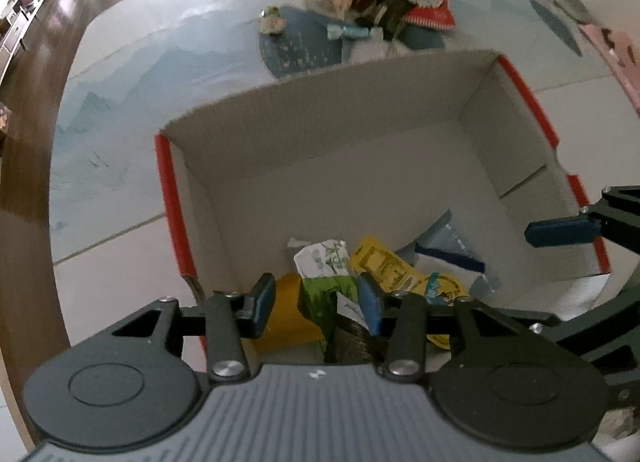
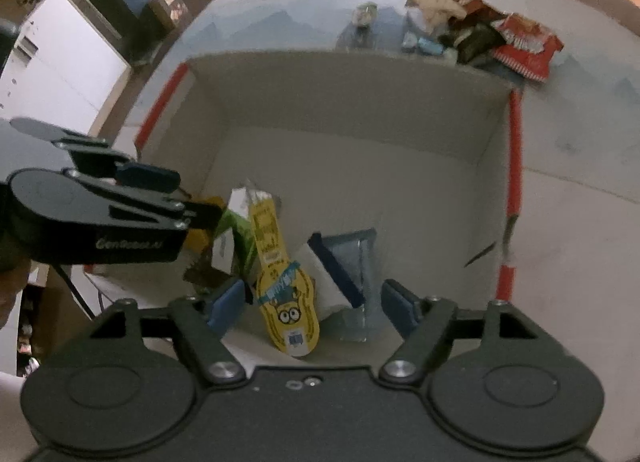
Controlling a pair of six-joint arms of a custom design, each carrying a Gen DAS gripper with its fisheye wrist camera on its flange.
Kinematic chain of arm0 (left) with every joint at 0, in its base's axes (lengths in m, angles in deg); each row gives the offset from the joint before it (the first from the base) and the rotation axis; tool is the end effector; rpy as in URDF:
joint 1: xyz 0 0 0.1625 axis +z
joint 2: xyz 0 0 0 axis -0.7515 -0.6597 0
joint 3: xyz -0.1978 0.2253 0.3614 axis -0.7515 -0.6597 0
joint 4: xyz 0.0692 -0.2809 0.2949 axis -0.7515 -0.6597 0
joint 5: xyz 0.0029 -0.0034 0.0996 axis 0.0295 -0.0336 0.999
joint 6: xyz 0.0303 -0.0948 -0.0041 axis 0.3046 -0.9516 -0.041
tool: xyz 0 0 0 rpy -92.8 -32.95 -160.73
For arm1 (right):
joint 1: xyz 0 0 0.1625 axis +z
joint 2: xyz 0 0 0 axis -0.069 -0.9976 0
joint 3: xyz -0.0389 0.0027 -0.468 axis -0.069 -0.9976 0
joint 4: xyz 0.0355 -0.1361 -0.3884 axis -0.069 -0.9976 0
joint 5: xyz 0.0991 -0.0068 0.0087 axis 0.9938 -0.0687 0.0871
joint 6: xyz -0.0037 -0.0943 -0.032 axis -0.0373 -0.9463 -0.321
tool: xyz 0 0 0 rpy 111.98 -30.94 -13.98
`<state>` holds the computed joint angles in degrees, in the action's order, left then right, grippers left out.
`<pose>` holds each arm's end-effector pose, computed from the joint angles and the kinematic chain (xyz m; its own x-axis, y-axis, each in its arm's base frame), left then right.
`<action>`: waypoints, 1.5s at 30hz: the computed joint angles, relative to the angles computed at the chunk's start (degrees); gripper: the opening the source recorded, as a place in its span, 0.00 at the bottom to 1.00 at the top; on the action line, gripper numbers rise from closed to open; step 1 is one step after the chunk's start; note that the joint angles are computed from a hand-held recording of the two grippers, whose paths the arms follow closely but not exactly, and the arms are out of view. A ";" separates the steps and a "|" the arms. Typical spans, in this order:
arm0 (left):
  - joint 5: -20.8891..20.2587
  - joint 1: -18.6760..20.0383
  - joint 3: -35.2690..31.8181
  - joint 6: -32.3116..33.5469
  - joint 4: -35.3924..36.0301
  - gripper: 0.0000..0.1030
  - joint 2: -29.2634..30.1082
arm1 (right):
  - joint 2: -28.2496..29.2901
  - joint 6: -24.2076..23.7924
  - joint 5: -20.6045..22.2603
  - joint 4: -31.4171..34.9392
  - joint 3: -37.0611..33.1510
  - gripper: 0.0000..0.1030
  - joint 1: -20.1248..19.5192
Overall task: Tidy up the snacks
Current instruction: 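Move both open tools back to the snack pile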
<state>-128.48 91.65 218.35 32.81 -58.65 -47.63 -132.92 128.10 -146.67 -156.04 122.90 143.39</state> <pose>-0.0974 -0.3366 0.2617 -0.4762 0.7627 -0.4376 0.6973 0.6307 0.3405 0.3571 -0.2108 0.0127 -0.8038 0.2606 0.5347 0.0343 0.9177 -0.3957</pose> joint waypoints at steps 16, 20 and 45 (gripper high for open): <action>1.17 -3.61 -3.79 1.07 -5.31 0.66 -2.79 | -7.60 3.58 -9.11 11.44 -3.61 0.87 4.30; 1.17 -3.22 -5.17 1.46 -7.12 0.68 -1.03 | -9.26 2.86 -11.52 12.37 -3.96 0.96 4.60; 6.25 0.87 -18.33 6.38 -24.26 0.75 23.50 | -20.21 -10.71 -20.46 7.14 -1.64 0.99 -10.55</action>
